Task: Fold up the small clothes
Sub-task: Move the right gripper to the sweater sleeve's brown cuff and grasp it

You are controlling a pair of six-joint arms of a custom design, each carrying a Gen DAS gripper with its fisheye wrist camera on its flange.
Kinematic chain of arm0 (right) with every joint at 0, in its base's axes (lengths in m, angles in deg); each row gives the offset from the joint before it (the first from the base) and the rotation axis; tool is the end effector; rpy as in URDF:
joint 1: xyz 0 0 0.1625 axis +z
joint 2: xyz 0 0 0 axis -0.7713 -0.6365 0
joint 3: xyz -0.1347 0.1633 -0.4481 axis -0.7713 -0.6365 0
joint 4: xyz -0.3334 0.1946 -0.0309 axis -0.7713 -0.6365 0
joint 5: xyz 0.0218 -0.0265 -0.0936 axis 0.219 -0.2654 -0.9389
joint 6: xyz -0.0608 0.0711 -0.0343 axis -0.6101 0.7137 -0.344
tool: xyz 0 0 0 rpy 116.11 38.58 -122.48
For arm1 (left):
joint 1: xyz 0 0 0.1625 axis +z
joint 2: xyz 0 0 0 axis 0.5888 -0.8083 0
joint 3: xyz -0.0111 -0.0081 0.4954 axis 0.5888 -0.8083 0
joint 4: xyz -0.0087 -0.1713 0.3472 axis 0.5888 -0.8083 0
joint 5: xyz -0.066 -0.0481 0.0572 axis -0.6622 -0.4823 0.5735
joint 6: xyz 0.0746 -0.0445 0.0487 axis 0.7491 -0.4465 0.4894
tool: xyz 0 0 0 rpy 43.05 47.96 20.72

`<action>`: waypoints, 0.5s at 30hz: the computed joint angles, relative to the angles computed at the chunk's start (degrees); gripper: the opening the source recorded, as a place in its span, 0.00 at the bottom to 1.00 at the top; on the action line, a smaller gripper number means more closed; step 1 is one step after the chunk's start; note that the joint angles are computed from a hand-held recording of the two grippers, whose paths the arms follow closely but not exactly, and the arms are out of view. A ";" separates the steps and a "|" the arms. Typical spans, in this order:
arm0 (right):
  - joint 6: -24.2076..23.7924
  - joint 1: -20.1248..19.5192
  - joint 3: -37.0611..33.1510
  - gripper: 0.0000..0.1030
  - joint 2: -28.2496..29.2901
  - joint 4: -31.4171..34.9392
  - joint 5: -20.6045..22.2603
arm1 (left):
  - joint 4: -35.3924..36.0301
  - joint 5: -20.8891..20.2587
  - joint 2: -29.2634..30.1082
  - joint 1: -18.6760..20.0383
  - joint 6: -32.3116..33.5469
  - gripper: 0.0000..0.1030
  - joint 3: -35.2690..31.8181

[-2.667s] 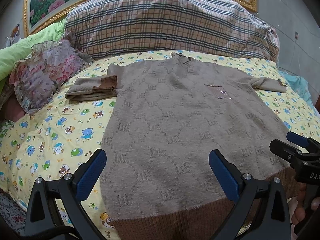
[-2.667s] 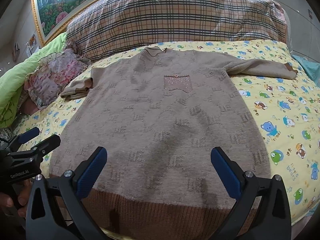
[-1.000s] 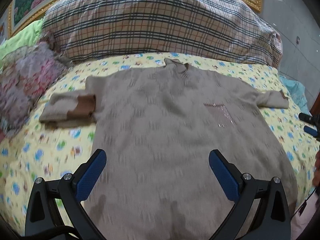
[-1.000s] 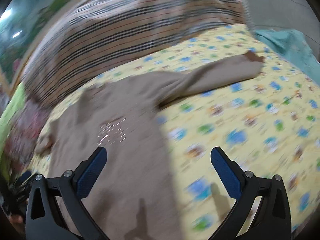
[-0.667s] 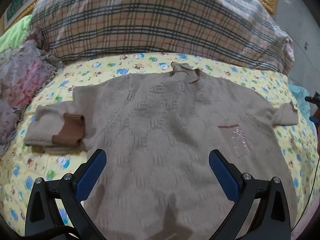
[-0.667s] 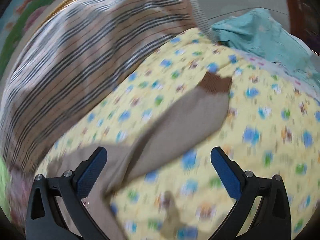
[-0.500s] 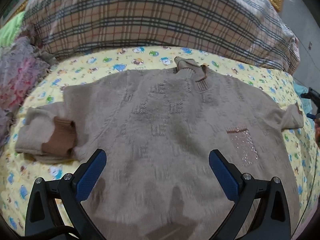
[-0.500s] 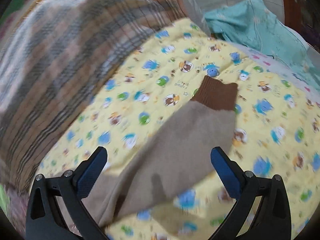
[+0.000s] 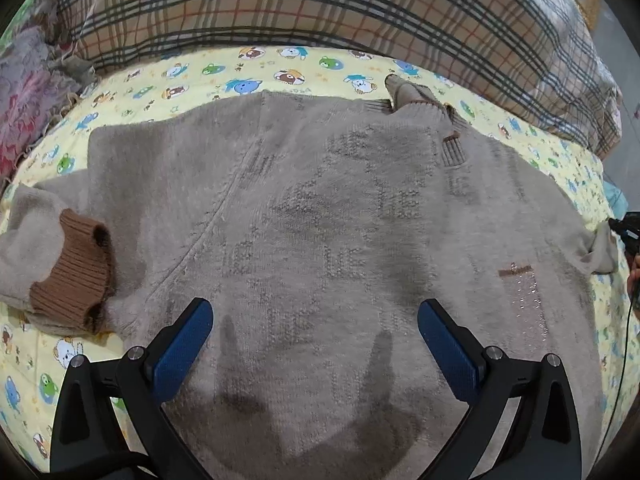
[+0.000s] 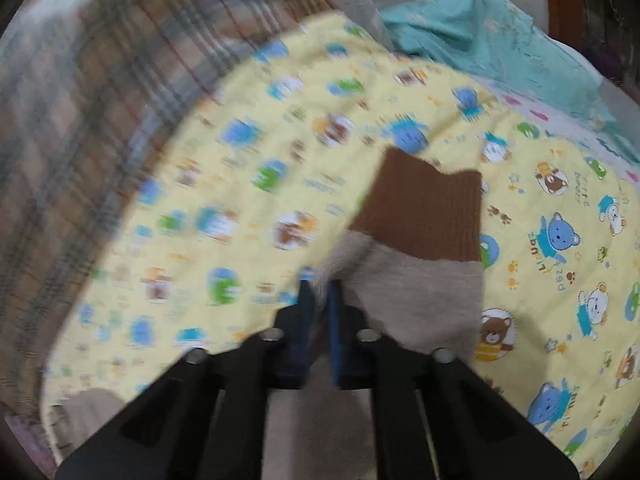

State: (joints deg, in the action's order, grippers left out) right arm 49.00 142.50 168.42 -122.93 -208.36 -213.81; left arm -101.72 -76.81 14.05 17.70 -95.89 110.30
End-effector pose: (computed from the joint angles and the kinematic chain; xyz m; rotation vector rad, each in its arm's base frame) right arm 0.0984 -0.6154 0.3335 -0.4666 -2.3304 1.2188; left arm -0.1091 -0.5033 0.3134 0.1516 2.3726 -0.7703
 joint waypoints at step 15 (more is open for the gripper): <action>5.37 7.66 -1.14 0.37 0.82 8.81 -7.94 | 0.82 -1.90 -7.29 -4.00 -3.21 0.99 3.65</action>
State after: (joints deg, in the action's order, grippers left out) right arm 54.37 150.16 167.28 -122.11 -199.55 -221.75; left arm -100.90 -78.72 6.76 13.70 -99.10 113.95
